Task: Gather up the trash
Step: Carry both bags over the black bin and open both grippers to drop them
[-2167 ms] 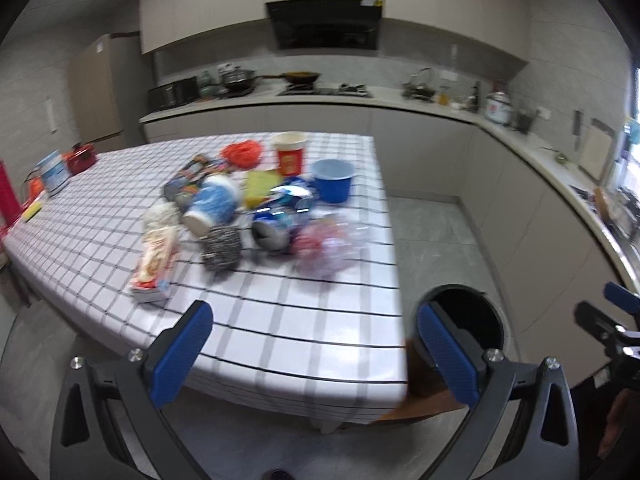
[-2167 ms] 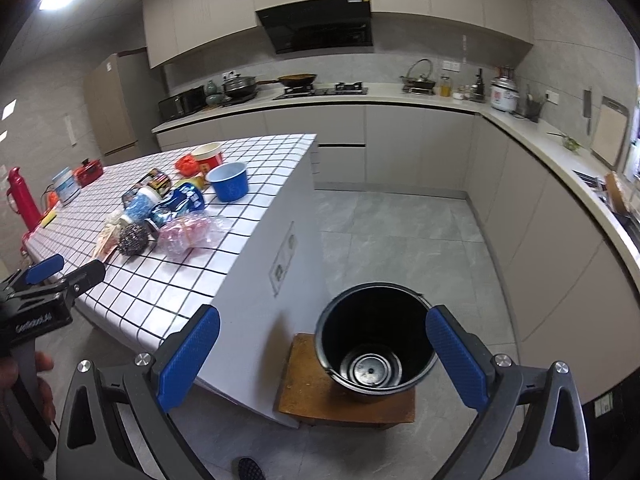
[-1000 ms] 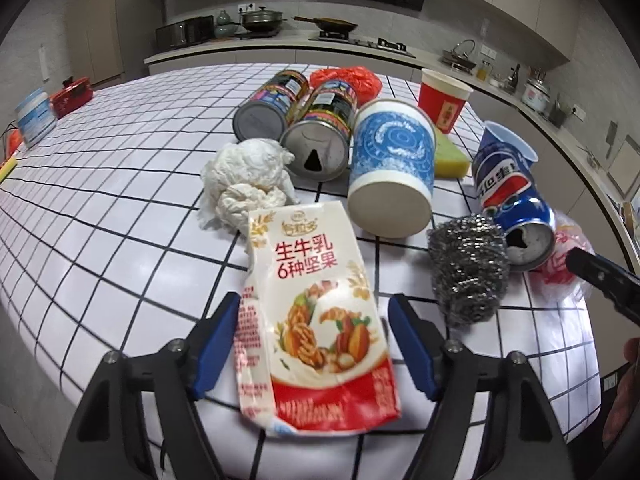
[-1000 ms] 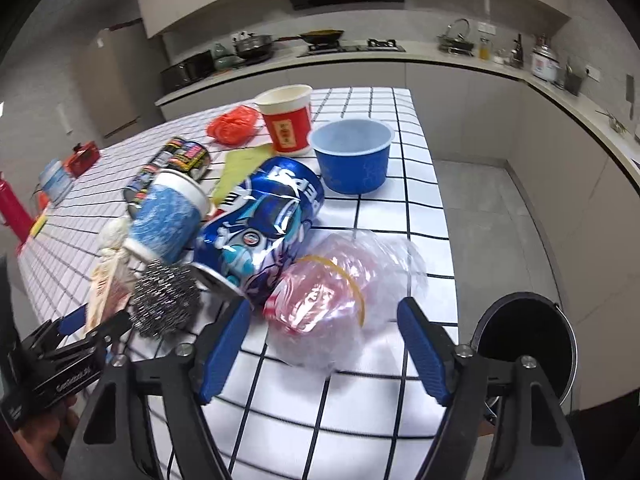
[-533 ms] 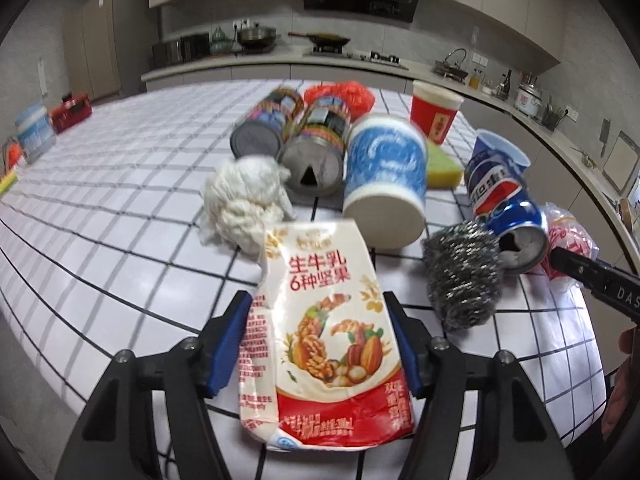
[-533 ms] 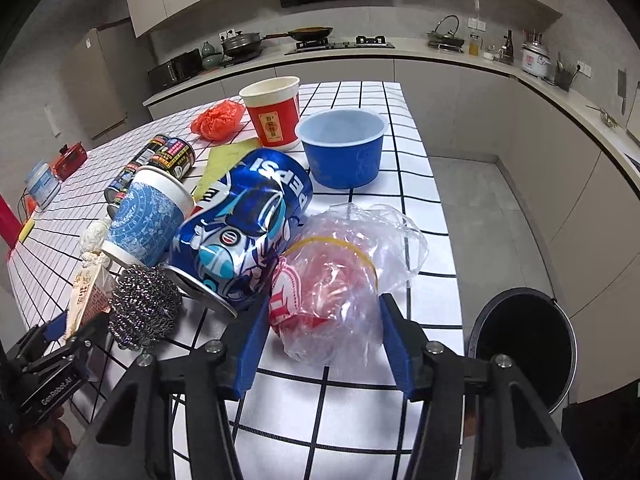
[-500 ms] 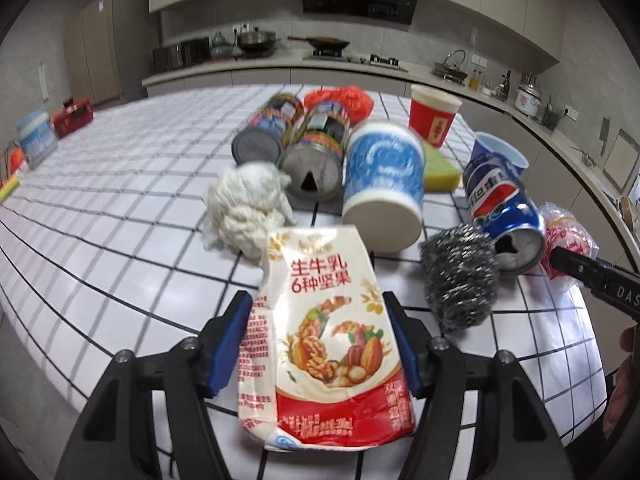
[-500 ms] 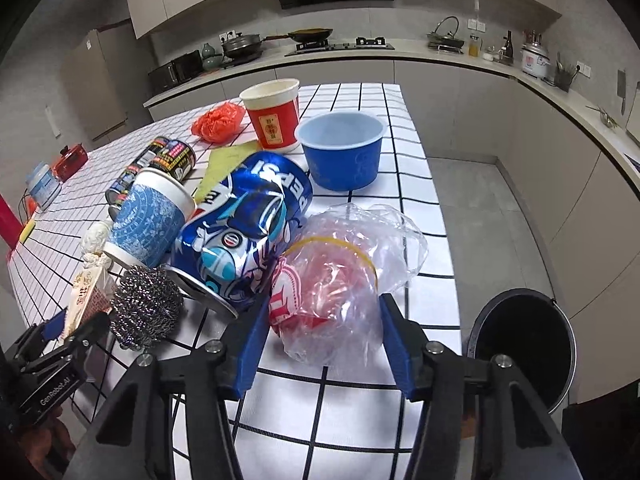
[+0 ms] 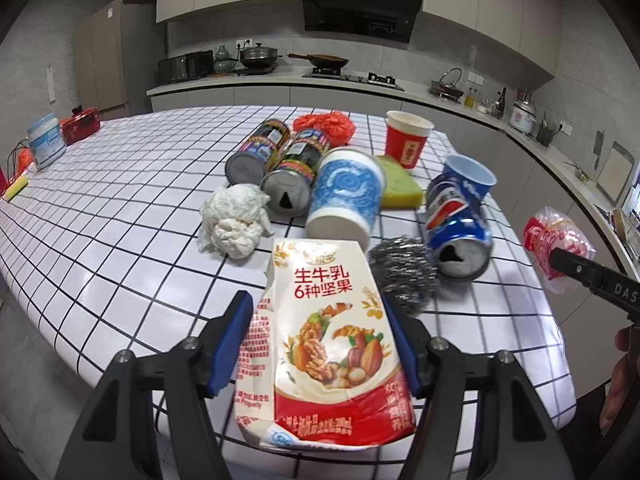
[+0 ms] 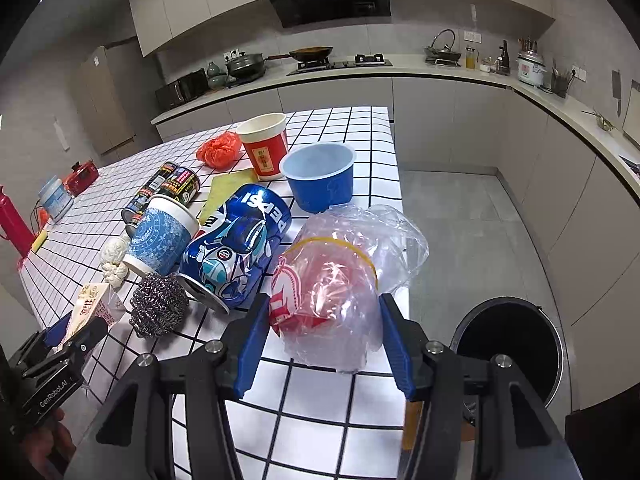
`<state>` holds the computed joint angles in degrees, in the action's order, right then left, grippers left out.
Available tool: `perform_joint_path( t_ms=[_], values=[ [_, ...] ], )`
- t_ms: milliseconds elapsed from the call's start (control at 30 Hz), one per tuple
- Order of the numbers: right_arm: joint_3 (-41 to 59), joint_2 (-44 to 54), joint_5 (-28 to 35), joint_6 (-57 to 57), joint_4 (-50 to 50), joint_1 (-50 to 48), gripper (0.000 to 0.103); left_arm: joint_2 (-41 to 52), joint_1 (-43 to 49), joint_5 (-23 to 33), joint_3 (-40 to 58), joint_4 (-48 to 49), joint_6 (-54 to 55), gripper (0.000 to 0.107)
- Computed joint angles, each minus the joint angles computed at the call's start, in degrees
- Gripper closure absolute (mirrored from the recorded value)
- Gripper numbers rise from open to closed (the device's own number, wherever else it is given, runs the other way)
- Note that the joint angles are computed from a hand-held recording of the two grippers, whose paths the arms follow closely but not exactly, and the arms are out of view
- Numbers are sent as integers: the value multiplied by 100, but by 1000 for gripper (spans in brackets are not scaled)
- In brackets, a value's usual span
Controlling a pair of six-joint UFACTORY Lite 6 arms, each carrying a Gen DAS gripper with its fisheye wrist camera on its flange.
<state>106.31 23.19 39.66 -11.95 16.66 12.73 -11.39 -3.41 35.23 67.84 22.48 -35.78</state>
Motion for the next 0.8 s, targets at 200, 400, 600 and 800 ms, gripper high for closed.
perform_joint_path(
  t_ms=[200,400,600,800],
  values=[
    [-252,-216,47,-415,333,-294,47,33,-409,141,299,441,-542,41],
    [-302,-337,157,-759,545,-796,47,292,-1048,281,780,847,-1047,41],
    [-353,-381,298,-1243,794,-1542,47,1022,-1702,296,1547,1036,-1352,41],
    [-123,12,656,-2125,1251,-2608,47,2217,-2597,507,2634,1385,-1908,41]
  ],
)
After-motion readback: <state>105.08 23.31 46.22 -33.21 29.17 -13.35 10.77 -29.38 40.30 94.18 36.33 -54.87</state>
